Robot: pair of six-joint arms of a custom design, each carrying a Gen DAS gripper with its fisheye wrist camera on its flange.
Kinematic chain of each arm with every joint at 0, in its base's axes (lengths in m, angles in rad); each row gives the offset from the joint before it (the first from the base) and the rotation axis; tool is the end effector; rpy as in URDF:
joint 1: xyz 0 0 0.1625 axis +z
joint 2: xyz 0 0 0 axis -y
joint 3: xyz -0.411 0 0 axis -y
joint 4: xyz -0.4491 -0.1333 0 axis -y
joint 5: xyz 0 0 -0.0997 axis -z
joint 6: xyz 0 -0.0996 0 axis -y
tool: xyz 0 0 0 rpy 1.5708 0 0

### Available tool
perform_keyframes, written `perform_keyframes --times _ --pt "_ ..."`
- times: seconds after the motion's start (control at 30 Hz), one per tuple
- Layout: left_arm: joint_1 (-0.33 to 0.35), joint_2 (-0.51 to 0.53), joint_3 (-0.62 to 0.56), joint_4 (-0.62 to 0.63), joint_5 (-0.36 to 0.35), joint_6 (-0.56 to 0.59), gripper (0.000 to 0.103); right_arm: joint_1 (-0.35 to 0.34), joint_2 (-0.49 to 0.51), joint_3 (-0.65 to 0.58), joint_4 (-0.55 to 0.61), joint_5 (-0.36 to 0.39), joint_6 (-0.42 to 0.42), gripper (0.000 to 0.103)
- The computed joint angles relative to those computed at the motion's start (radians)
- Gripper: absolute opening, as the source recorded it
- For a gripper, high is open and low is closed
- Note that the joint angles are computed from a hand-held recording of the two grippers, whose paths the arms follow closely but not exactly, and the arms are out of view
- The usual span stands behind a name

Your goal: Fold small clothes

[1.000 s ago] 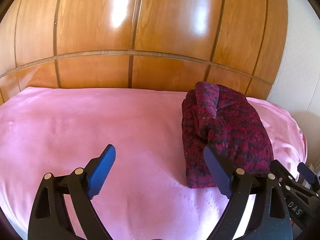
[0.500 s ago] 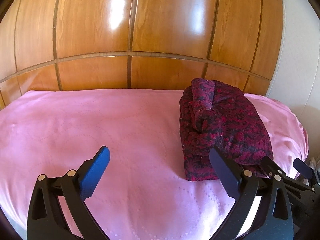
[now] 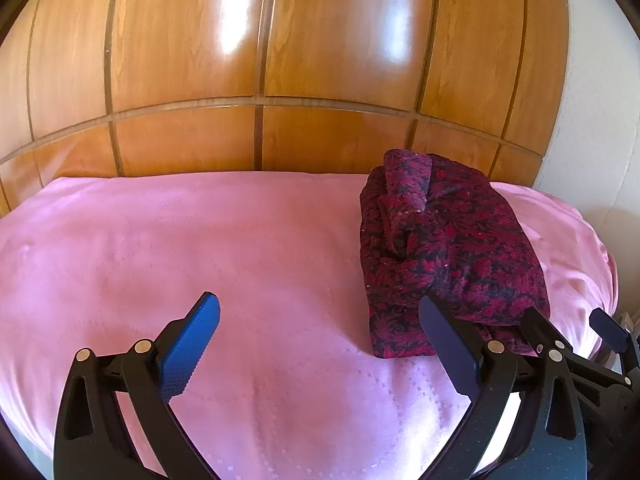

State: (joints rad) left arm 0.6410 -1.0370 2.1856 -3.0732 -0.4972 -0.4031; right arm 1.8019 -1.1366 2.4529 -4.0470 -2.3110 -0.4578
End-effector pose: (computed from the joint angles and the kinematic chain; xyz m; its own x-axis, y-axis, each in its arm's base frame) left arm -0.2712 -0.4779 0.0966 -0.7818 -0.0359 -0.6225 0.4840 0.5945 -0.6421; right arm 0.1544 -0.3676 0.1628 -0.7313 0.2163 0.6468 -0.4623 0.5400 -0.7033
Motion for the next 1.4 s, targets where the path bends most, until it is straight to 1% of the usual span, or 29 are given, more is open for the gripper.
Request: perform_keyframes --times 0.23,0.37,0.57,0.83,1.17,1.4 --pt "0.002 0.011 -0.004 -0.006 0.008 0.011 0.099 -0.009 0.002 -0.003 0.016 0.004 0.005 0.101" --pt "0.006 0.01 -0.004 0.006 0.004 -0.004 0.099 -0.015 0.005 -0.006 0.028 0.006 0.011 0.101" --pt "0.008 0.007 -0.004 0.024 -0.001 -0.02 0.099 -0.019 0.012 -0.009 0.033 0.009 0.02 0.101" --pt "0.002 0.013 -0.004 0.016 -0.004 -0.008 0.099 -0.032 0.0 -0.007 0.025 0.02 0.03 0.101" --pt "0.004 0.004 0.0 -0.009 -0.003 0.014 0.099 -0.012 0.006 -0.003 0.02 0.004 0.042 0.101" --pt "-0.001 0.006 0.0 -0.011 0.0 0.016 0.099 -0.015 0.001 0.0 0.025 0.01 0.044 0.101"
